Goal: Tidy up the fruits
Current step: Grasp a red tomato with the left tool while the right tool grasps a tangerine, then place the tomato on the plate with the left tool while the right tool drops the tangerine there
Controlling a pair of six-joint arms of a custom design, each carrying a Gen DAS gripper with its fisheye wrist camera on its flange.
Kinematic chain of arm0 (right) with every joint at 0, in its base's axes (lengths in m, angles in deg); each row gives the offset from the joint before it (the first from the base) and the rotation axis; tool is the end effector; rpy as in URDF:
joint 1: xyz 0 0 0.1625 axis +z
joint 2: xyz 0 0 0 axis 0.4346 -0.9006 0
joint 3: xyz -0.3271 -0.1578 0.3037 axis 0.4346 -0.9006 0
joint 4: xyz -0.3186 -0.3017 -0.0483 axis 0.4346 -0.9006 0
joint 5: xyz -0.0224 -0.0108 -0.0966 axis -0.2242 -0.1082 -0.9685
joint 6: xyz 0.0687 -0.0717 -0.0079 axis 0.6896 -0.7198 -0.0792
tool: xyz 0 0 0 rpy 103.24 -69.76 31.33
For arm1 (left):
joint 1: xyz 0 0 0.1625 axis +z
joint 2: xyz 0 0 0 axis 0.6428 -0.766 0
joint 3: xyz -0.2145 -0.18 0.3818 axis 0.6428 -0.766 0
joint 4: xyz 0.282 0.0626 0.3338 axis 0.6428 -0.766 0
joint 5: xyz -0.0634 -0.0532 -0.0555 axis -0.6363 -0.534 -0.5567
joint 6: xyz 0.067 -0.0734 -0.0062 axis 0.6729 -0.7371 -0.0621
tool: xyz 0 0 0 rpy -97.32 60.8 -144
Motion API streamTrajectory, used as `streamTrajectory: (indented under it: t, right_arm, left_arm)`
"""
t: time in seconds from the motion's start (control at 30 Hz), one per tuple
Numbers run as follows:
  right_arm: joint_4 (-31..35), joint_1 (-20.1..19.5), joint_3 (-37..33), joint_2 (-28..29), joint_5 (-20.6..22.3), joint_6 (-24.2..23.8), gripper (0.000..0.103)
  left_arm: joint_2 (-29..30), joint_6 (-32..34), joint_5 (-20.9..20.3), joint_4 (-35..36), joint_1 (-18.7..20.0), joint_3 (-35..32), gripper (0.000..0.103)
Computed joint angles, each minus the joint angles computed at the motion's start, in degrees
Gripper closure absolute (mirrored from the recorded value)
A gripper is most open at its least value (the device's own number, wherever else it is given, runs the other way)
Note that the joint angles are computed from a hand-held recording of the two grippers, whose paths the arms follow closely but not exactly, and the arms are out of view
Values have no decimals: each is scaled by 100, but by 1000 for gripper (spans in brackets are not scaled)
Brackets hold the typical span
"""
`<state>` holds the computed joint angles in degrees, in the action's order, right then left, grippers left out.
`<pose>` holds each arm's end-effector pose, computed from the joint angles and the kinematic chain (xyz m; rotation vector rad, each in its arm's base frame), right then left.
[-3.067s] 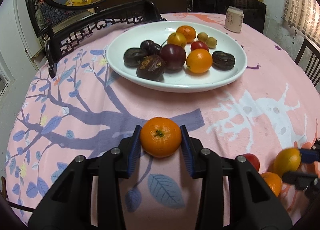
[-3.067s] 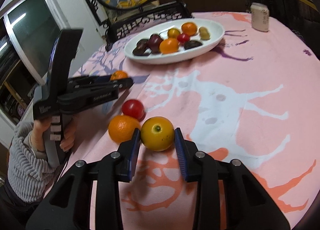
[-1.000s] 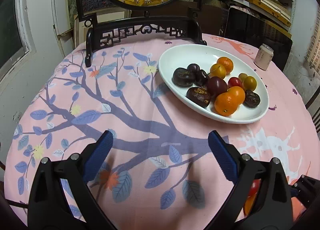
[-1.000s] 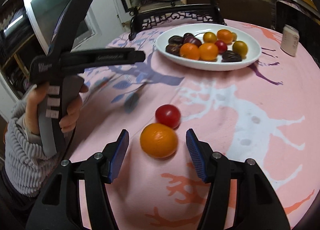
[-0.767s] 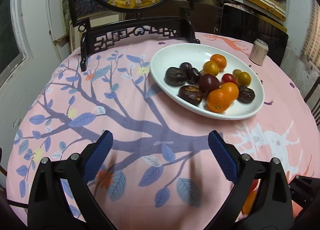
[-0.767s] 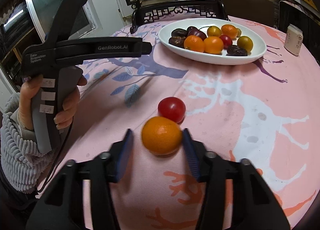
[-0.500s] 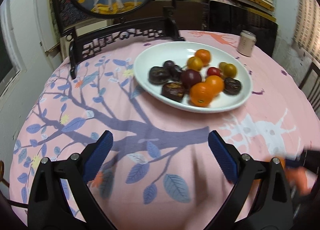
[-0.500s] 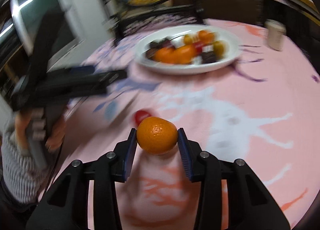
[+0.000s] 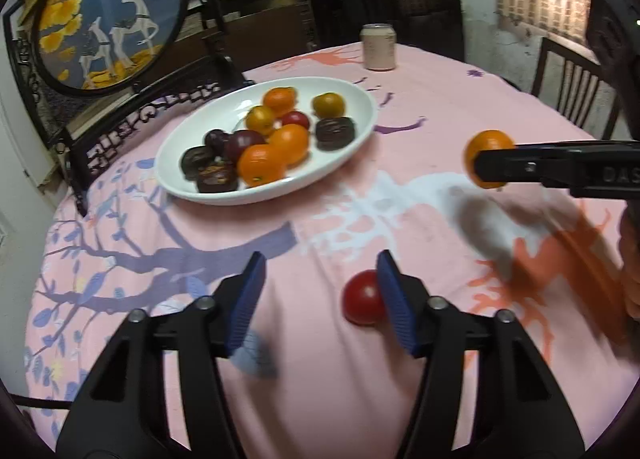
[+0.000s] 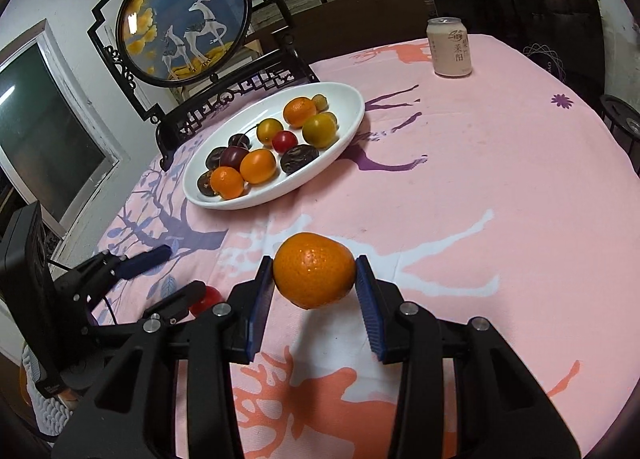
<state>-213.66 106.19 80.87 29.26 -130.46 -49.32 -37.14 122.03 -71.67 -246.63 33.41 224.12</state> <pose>0.2950 -0.2568 -0.1245 -0.1768 -2.3214 1.2589 0.0543 -0.3692 0.2299 1.6066 2.1921 -0.4588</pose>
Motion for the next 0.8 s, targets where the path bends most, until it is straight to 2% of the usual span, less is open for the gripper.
streamTrajectory:
  t: [0.07,0.2,0.33,0.4,0.5,0.8]
  right_arm:
    - [-36,-8,2,6,28,-30,62]
    - [-65,-23,6,4,47,-23,62]
    - [-154,-5,13,12,53,-53,62]
    - [-174,-2,16,12,57,-70,62]
    - [-195,7,17,13,66,-88,62]
    - [-198,16,10,23,42,-46,62]
  left_arm:
    - [-81,50,-119,280,41,-23,57]
    - [-219,171,-229,1001,69,-49,56]
    - [-121,395,71,866,-45,167,57]
    - [-166,376,4,992,-19,134,65]
    - [-173,301,-68,1156,13,72,72]
    - [-177,20,-90,1040,-2,-23,73]
